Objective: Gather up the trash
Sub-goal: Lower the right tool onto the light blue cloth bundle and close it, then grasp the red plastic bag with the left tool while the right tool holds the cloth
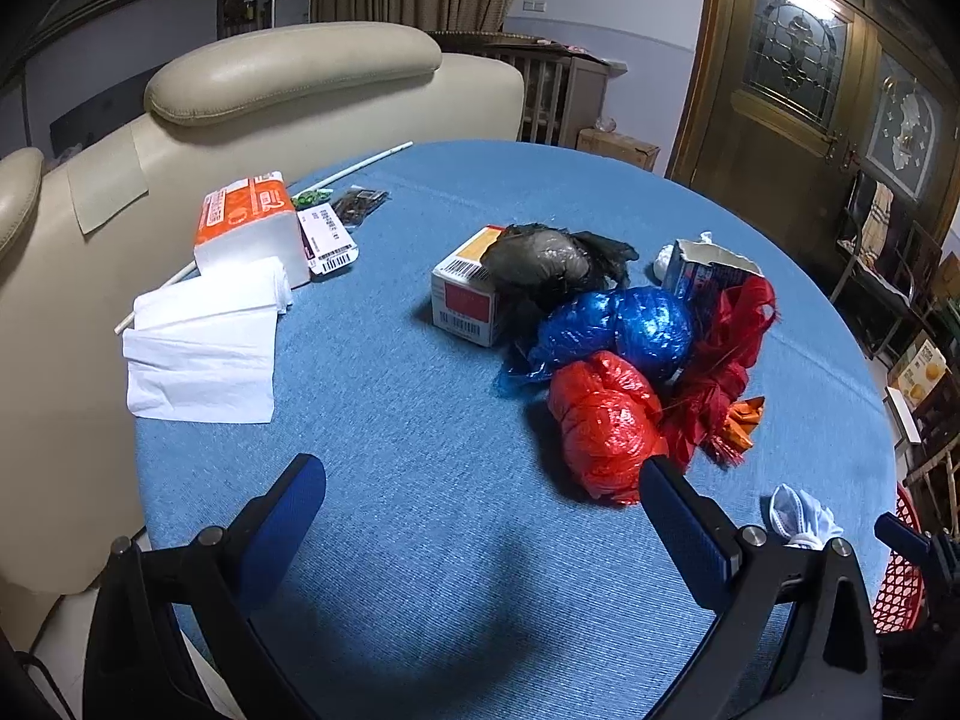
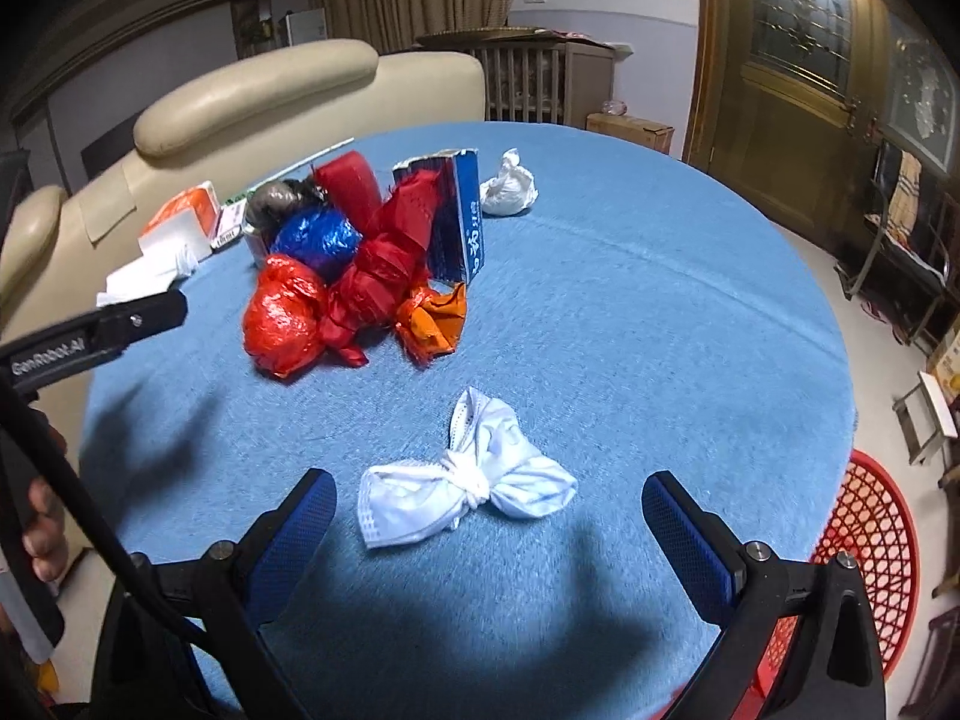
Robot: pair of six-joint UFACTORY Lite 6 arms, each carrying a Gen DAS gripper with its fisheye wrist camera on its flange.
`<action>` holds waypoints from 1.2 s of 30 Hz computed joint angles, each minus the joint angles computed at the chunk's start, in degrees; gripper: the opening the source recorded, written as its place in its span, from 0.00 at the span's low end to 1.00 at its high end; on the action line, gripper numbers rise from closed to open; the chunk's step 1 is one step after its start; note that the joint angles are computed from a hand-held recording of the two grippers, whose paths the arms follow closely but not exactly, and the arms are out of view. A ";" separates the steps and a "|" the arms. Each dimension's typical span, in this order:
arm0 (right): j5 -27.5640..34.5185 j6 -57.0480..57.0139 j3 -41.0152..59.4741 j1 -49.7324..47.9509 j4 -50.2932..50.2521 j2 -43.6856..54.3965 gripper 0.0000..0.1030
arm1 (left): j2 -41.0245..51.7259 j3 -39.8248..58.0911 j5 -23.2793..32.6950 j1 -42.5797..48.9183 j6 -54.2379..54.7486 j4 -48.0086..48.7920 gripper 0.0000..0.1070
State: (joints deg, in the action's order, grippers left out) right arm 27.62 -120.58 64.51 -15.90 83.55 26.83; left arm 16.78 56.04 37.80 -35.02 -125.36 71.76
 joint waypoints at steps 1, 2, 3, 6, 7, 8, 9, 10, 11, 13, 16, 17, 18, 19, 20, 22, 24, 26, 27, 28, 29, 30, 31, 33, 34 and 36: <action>-0.53 -0.18 0.56 0.54 0.20 0.67 1.00 | 0.10 -0.08 -0.32 0.29 -0.06 0.14 0.96; -0.84 -0.26 1.14 0.99 0.29 1.33 1.00 | 0.23 -0.12 -0.58 0.54 -0.07 0.24 0.96; -1.10 -0.50 1.65 1.38 0.47 1.96 1.00 | 0.44 -0.13 -0.90 0.89 -0.06 0.39 0.96; -2.37 0.04 4.21 2.73 -0.30 5.00 1.00 | 1.02 -0.02 -1.97 1.86 0.01 0.90 0.96; -2.34 1.10 5.25 2.95 -1.34 6.09 1.00 | 1.29 0.18 -2.19 2.06 0.28 0.88 0.96; -2.24 2.32 6.20 3.07 -2.51 7.07 1.00 | 1.67 0.52 -2.31 2.17 0.60 0.78 0.96; -1.73 4.09 7.26 3.03 -4.21 8.05 0.98 | 2.06 0.90 -2.51 2.29 0.98 0.67 0.96; -0.29 5.42 8.13 2.62 -5.56 8.84 0.94 | 2.50 1.37 -2.68 2.37 1.46 0.46 0.96; 0.73 7.40 9.09 2.37 -7.48 9.60 0.77 | 3.02 1.94 -2.79 2.46 1.95 0.20 0.96; 0.97 9.39 9.96 2.17 -9.22 10.34 0.68 | 4.07 3.27 -3.22 2.56 2.95 -0.40 0.96; 3.50 11.67 10.97 1.04 -11.47 10.73 0.61 | 6.38 6.30 -3.63 2.47 5.19 -1.66 0.96; 3.89 11.73 10.86 0.80 -11.54 10.57 0.58 | 7.33 7.57 -3.67 2.39 6.11 -2.17 0.96; 4.78 11.93 10.79 0.25 -11.69 10.33 0.57 | 8.82 9.43 -3.75 2.38 7.35 -2.80 0.96; 5.39 11.64 10.56 -0.23 -11.39 10.01 0.57 | 10.06 10.99 -3.85 2.47 8.58 -3.48 0.96; 5.68 11.42 10.44 -0.48 -11.15 9.85 0.57 | 11.54 12.84 -4.04 2.69 10.02 -4.30 0.96; 6.84 11.90 10.41 -1.41 -11.39 9.52 0.57 | 13.82 15.71 -4.32 3.25 12.23 -6.00 0.96; 7.67 12.08 10.47 -2.26 -11.51 9.38 0.57 | 16.18 18.56 -5.59 4.45 14.34 -8.11 0.96; 8.51 12.77 11.01 -3.11 -12.13 9.59 0.57 | 17.86 20.58 -7.33 5.83 15.93 -10.19 0.96; 8.80 12.81 11.11 -3.43 -12.13 9.69 0.57 | 18.29 20.94 -7.75 6.17 15.66 -10.23 0.96; 9.24 13.12 11.34 -3.87 -12.40 9.81 0.57 | 19.17 21.96 -7.69 6.59 16.07 -11.06 0.93; 9.60 13.37 11.48 -4.23 -12.66 9.89 0.57 | 19.83 22.77 -7.98 7.02 16.81 -11.86 0.88; 9.96 13.58 11.58 -4.62 -12.94 9.93 0.57 | 20.35 23.32 -9.34 7.73 17.95 -12.94 0.74; 10.22 13.78 11.79 -4.83 -13.18 10.08 0.57 | 20.49 23.25 -11.40 8.44 18.54 -13.35 0.55; 10.50 13.91 11.95 -5.01 -13.28 10.25 0.57 | 20.86 23.17 -14.52 9.58 20.47 -14.88 0.45; 10.74 14.07 11.97 -5.08 -13.42 10.28 0.57 | 20.65 22.99 -14.10 9.37 19.84 -14.21 0.45; 10.89 13.73 11.79 -5.19 -13.19 10.19 0.57 | 19.62 22.07 -13.22 8.80 20.06 -14.32 0.45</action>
